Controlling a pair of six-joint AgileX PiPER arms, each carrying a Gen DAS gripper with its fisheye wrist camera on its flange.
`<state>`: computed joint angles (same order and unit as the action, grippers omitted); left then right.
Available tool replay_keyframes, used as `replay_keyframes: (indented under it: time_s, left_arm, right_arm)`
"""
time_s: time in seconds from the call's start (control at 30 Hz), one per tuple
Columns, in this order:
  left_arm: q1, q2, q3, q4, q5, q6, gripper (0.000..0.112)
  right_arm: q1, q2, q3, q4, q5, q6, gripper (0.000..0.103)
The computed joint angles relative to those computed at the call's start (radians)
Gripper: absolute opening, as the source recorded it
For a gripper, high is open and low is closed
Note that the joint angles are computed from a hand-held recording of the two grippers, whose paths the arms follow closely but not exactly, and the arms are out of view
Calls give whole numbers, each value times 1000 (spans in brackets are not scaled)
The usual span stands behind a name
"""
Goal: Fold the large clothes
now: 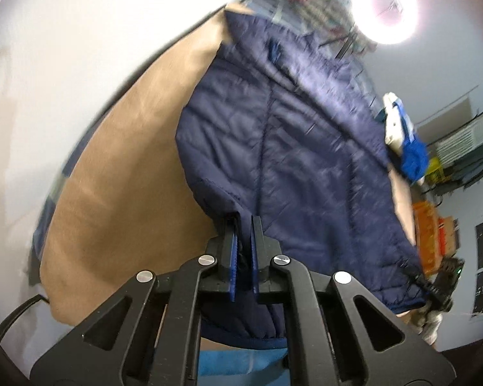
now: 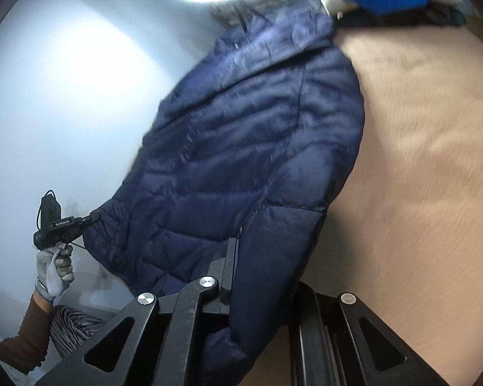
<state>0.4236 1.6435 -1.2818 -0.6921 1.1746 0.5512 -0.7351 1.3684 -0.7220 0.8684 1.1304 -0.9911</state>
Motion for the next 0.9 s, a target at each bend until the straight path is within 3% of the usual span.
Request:
replay_keyframes:
  time_s: [0.27, 0.57, 0.7, 0.9]
  left_arm:
    - [-28, -5, -122, -66, -4, -37, 3]
    - [-101, 54, -310, -44, -31, -124, 3]
    - [-162, 117, -443, 0, -64, -179, 3]
    - [-227, 304, -740, 54, -36, -283, 3]
  right_arm:
    - [-73, -37, -89, 64, 56, 28, 4]
    - [2, -22, -235, 41, 35, 150, 4]
    - [62, 23, -352, 9, -4, 221, 4]
    - [136, 150, -548, -40, -54, 334, 4]
